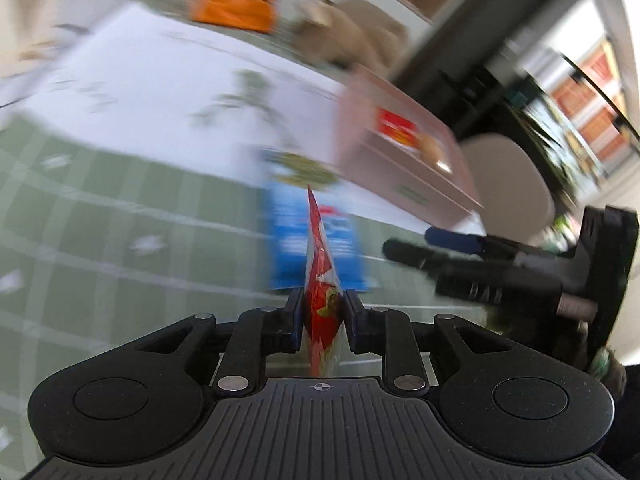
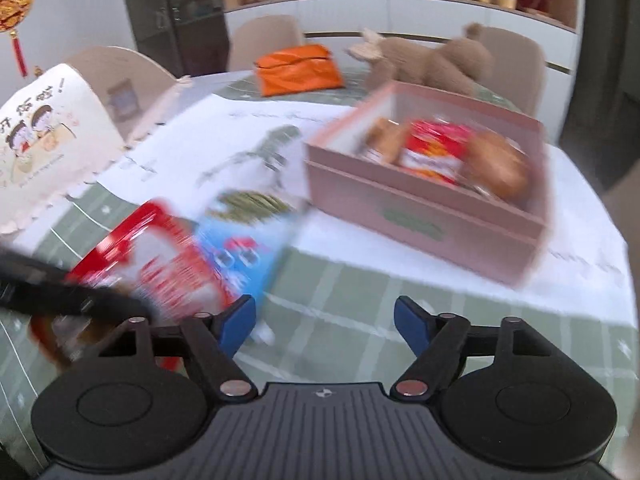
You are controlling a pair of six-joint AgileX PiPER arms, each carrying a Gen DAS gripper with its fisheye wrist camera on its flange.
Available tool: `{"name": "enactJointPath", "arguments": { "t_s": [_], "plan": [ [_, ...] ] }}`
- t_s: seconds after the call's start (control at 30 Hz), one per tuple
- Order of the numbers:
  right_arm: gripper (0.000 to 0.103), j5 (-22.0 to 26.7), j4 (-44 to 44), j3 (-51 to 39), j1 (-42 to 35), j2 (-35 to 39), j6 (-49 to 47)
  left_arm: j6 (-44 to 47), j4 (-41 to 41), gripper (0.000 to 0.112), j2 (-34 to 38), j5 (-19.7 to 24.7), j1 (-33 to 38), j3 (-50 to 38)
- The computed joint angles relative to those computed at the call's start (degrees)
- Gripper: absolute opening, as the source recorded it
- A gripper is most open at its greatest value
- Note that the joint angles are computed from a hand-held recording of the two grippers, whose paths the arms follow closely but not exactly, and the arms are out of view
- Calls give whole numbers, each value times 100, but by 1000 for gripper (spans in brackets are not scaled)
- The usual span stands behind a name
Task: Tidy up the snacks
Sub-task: 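Grasp the blue seaweed packet with right tool while left tool holds the duck-meat packet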
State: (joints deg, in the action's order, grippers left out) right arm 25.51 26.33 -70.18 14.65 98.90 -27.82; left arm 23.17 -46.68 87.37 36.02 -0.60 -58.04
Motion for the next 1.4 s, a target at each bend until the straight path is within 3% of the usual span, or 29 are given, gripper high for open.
{"name": "enactJointPath", "arguments": {
  "t_s": [0.17, 0.3, 0.33, 0.43, 0.53, 0.57, 0.63, 0.67, 0.8, 0.97, 1.1, 1.2, 1.3, 1.4],
  "plan": [
    [79, 735, -428, -1600, 478, 1068, 838, -732, 563, 25, -483, -203, 394, 501],
    [80, 1159, -913, -2696, 824, 1912, 1883, -1333, 939, 26, -462, -372, 434, 455],
    [85, 1236, -1103, -2888, 900, 2076, 2145, -1384, 953, 26, -432, -368, 424, 404],
    [88, 975, -1680, -2915, 1128, 2184, 2516, -1317, 917, 26, -352, -351, 426, 318],
    [85, 1004, -1614, -2710, 1122, 2050, 2148, -1102, 686, 26, -138, -254, 420, 138],
    [76, 1015, -1595, -2575, 1103, 1951, 1977, -1028, 595, 26, -31, -208, 387, 38],
    [76, 731, -1988, -1933, 1111, 1536, 1896, -874, 454, 26, 175, -146, 278, -153],
    [67, 556, -2087, -1522, 1059, 1278, 1825, -789, 392, 26, 286, -95, 202, -267],
    [67, 293, -1710, -249, 541, 394, 1230, -540, 253, 26, 801, 131, -215, -846],
    [81, 3, -2271, 877, -194, -471, 1828, -720, 592, 26, 1330, 267, -805, -1578],
    [87, 11, -1525, 1191, -813, -677, 1335, -1262, 1157, 26, 1546, 343, -1108, -2017],
    [102, -60, -1651, 1224, -837, -642, 1469, -1482, 1414, 27, 1615, 380, -1225, -2186],
    [103, -250, -2180, 1248, -661, -576, 2196, -1672, 1610, 27, 1625, 357, -1304, -2231],
    [103, 14, -2406, 944, -614, -393, 2501, -1778, 1696, 27, 1607, 318, -1337, -2218]
  ]
}}
